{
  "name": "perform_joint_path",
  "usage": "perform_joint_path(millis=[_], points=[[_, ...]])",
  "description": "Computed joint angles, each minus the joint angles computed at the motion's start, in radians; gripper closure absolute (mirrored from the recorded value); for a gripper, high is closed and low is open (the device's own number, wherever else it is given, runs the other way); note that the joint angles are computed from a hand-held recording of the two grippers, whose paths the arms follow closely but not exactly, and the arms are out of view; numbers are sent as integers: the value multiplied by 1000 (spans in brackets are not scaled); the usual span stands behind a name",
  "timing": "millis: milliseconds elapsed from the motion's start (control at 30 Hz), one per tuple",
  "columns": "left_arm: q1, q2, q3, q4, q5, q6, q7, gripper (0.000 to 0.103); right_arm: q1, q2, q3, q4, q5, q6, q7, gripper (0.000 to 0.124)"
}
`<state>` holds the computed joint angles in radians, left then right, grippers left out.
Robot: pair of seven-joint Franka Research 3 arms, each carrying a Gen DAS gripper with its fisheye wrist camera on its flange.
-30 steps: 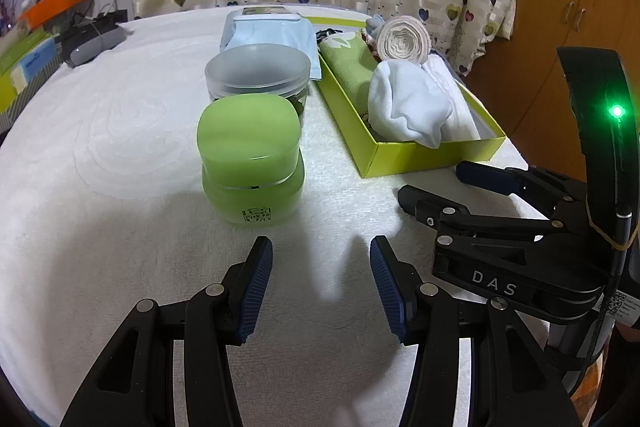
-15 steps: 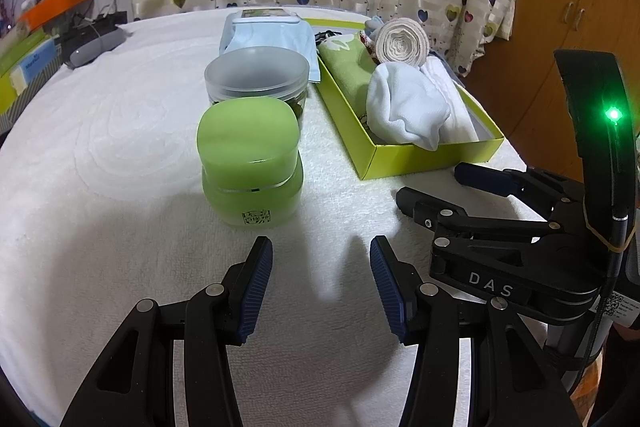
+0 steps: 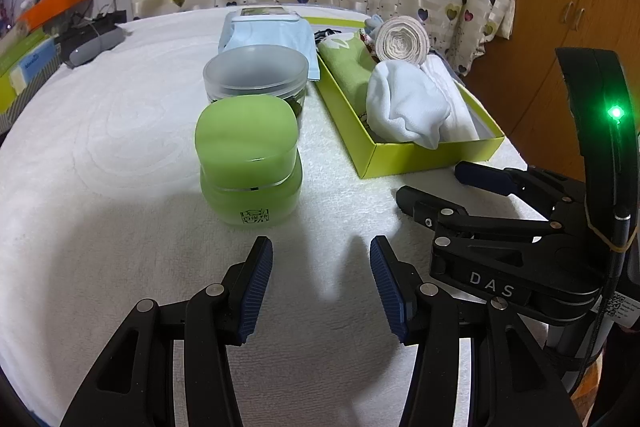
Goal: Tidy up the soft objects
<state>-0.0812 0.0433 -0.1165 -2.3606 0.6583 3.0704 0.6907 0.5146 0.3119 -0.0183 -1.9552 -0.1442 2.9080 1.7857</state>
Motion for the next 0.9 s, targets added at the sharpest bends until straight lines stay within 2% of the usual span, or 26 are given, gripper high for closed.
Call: perform_joint_path(millis=[500, 900], points=[[0, -2, -5, -4, -32, 4, 29, 53, 1, 0, -1, 0, 1, 0, -1, 57], [-3, 2, 5, 0, 8, 10, -2, 53, 1, 0, -1, 0, 0, 0, 0, 57]])
